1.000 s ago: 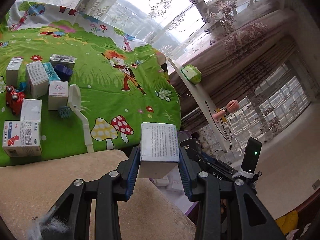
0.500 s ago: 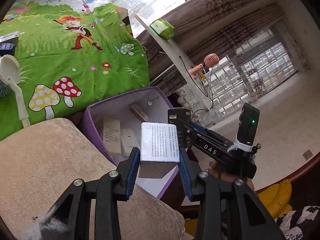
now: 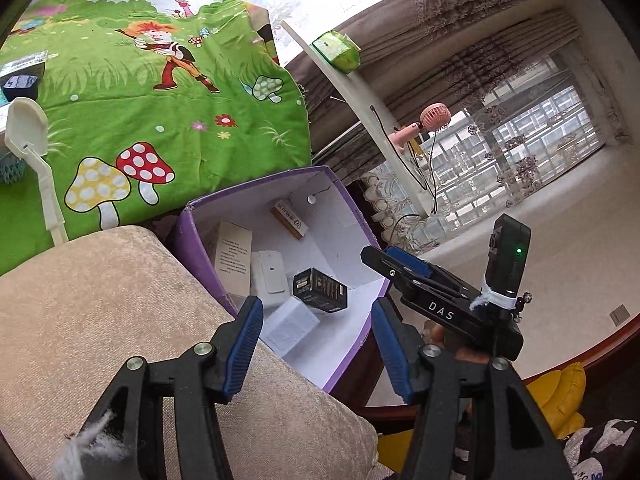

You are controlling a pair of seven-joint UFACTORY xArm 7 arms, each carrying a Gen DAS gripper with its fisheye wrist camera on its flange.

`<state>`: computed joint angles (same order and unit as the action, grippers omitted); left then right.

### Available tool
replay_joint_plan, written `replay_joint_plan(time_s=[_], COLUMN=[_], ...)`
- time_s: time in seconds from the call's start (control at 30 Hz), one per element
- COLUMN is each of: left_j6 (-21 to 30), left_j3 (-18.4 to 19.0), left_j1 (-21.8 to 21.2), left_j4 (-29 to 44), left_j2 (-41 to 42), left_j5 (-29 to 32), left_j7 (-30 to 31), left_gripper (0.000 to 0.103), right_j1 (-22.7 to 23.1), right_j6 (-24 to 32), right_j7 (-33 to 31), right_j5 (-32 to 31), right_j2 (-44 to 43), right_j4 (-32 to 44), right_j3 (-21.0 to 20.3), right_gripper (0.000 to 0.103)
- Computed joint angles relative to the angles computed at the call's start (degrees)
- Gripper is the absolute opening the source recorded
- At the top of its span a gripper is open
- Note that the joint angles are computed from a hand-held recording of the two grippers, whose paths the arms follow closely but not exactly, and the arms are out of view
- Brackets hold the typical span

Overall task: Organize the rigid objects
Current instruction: 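Carry both boxes into the purple-rimmed box and open both grippers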

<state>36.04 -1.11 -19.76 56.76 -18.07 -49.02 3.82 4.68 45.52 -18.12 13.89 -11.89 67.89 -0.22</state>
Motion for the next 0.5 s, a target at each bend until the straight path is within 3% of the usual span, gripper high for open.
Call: replay_joint_plan(time_s=[0.27,0.5], left_j6=[-2.5,-4.5], left_j3=[-2.6,-2.7], left_j1=[2.0,3.4], left_j4=[-0.5,-2.7], left_j2=[-1.3,-3.5], left_j5=[12.6,20.3], left_j7=[-6.7,-12.8], left_gripper=[0.057,0.057], right_j1=[0.4,1.2], right_j6=[1.0,1.7], right_j7=[-0.9,-2.2], right_j5=[1.5,3.5], right_j2=[0.3,0.4], right_j4=[0.3,0.1], right_j3=[-0.1,0.2], right_gripper=[0.072,0.079])
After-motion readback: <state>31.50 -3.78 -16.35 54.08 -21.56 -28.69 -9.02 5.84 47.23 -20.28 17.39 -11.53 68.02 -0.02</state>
